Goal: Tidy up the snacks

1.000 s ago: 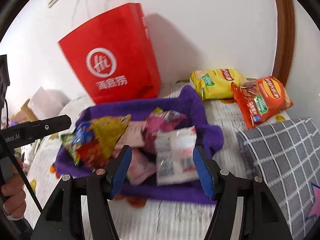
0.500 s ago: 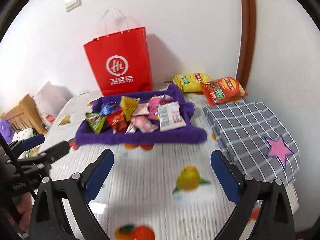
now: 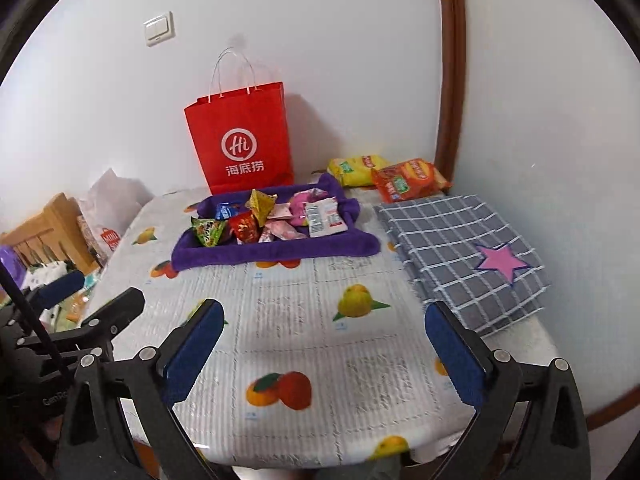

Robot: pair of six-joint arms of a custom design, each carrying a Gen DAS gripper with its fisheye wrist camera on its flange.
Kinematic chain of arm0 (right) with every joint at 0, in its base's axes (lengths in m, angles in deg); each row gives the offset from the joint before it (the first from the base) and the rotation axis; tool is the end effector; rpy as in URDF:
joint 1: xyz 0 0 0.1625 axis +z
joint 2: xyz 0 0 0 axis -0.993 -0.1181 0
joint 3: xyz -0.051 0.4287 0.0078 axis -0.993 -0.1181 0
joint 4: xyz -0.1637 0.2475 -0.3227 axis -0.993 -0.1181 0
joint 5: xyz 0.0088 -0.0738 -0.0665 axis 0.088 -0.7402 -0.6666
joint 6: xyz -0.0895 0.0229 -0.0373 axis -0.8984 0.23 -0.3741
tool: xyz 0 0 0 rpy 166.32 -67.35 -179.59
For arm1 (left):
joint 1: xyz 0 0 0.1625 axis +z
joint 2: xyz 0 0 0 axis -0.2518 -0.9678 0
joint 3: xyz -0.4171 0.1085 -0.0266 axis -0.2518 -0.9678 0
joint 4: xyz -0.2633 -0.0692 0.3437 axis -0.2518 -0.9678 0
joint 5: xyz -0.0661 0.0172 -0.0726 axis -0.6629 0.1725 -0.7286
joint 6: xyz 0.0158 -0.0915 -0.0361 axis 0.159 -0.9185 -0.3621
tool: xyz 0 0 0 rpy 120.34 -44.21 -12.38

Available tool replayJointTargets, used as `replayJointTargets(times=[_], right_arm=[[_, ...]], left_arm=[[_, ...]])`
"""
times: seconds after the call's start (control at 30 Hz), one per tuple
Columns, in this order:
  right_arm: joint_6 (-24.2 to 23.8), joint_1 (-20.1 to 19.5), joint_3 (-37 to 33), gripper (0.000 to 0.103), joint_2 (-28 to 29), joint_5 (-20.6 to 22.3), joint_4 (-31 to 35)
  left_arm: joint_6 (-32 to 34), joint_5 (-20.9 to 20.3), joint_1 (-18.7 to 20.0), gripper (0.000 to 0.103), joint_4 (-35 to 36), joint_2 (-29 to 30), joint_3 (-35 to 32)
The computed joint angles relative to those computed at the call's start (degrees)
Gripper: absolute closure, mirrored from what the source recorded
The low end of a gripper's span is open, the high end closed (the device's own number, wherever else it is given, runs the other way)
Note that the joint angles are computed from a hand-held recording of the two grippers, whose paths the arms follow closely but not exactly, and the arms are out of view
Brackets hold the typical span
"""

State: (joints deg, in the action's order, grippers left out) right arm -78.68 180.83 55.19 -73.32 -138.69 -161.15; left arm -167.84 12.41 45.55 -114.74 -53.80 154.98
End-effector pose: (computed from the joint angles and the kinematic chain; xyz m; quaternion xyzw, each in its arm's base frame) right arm 0.1810 -0.5872 0.3485 0.3088 -0.8729 0.2938 0.2375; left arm -0.4254 -0.5202 0.1126 0.0140 0.7997 -0.4394 0.4090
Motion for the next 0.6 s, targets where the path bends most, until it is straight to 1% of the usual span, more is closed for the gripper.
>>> replayJointTargets(times=[0.2, 0.6], right_arm=[[-0.59, 0.21, 2.01, 0.003, -2.58, 0.33, -0.65], [-1.14, 0.62, 3.39, 0.003, -4.37, 1.21, -1.39]], left_arm=[[-5.06, 0.71, -1.41, 0.01, 5.58, 0.44, -0.96], [-6.53, 1.17, -2.67, 0.01, 6.09, 0.13, -0.53]])
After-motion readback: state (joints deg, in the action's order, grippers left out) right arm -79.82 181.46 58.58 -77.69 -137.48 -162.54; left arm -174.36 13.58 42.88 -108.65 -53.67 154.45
